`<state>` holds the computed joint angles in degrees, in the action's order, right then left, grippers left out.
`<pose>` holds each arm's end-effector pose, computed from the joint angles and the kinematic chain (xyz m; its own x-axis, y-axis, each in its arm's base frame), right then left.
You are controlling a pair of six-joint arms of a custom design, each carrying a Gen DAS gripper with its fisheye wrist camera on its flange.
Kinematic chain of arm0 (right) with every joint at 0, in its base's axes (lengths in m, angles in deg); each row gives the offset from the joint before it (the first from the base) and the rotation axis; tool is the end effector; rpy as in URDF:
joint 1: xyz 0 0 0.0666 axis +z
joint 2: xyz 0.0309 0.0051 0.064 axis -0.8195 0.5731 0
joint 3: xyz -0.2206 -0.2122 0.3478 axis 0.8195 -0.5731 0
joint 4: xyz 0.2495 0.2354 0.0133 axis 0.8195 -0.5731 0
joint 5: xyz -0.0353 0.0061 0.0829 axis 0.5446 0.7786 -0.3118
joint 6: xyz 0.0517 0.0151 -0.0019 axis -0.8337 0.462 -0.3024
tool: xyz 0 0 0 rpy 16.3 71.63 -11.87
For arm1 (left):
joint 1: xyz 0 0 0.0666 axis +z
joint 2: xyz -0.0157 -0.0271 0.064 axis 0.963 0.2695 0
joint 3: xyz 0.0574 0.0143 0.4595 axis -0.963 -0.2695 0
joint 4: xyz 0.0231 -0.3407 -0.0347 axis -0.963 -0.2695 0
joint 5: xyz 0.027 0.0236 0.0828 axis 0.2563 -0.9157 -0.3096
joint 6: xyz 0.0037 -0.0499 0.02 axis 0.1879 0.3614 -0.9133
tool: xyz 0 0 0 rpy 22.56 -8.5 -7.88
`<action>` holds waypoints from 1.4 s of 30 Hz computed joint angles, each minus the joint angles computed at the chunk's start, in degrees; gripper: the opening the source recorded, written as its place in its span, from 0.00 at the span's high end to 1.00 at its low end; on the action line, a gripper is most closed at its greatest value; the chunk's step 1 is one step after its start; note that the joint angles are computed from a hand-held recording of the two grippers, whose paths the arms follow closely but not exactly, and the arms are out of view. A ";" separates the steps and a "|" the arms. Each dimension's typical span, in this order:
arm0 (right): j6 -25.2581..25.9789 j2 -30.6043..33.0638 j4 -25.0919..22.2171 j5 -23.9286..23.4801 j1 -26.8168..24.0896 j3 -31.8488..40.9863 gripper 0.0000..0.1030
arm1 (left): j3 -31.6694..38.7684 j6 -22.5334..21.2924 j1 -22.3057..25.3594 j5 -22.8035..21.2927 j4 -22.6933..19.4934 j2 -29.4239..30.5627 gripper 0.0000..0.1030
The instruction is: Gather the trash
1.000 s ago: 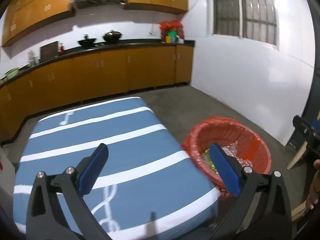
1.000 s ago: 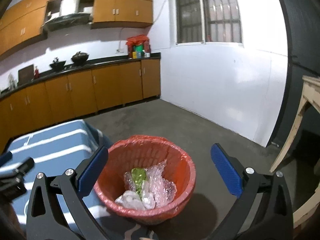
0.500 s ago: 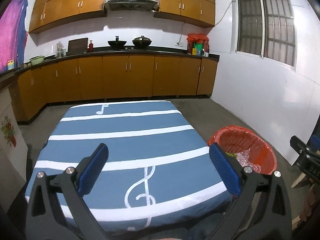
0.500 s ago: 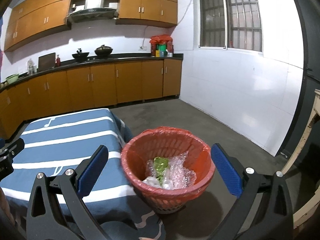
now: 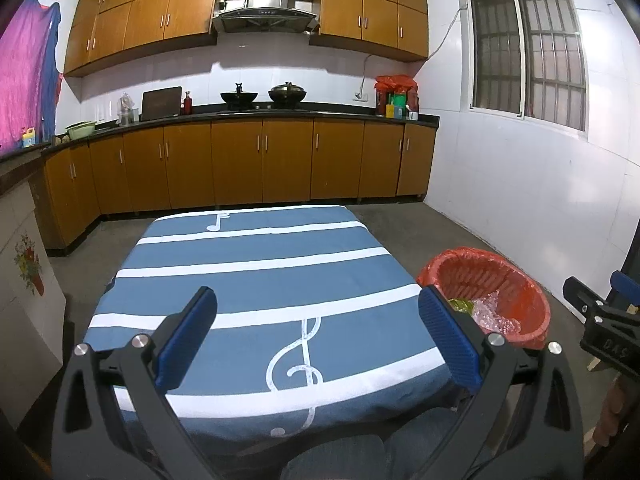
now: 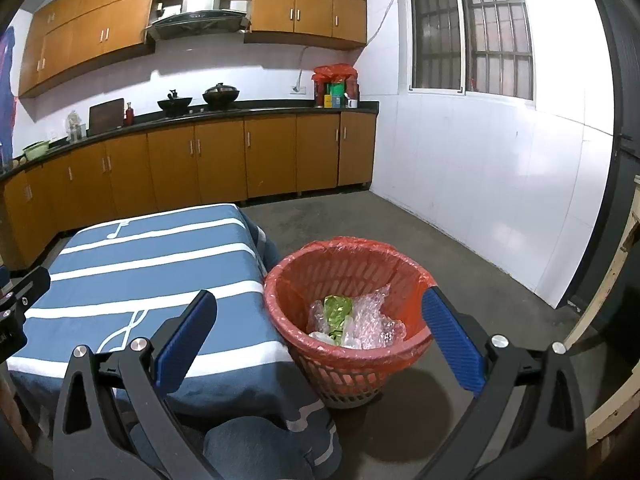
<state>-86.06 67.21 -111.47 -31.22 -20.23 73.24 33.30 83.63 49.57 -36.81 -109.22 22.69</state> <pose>0.5413 0.3478 0.5346 -0.4237 0.0307 -0.9053 0.1644 0.9854 -0.0435 0.5783 -0.2539 0.5331 -0.4206 -0.0352 -0.9065 0.0129 0.9989 -0.0448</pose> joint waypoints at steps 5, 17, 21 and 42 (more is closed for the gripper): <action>0.07 -0.55 0.32 0.35 0.70 -0.94 0.02 | -1.86 0.33 -0.36 -0.17 0.69 -1.09 0.04; -0.99 -1.39 0.05 1.06 1.43 -2.66 0.02 | -5.20 0.54 -1.35 -0.95 1.96 -2.95 0.04; -1.92 -2.08 -0.09 1.30 1.69 -4.27 0.02 | -5.51 0.56 -1.57 -1.10 1.75 -3.23 0.04; -3.04 -2.72 -1.71 1.92 1.96 -5.17 0.02 | -7.65 1.29 -2.28 -2.80 2.15 -4.47 0.04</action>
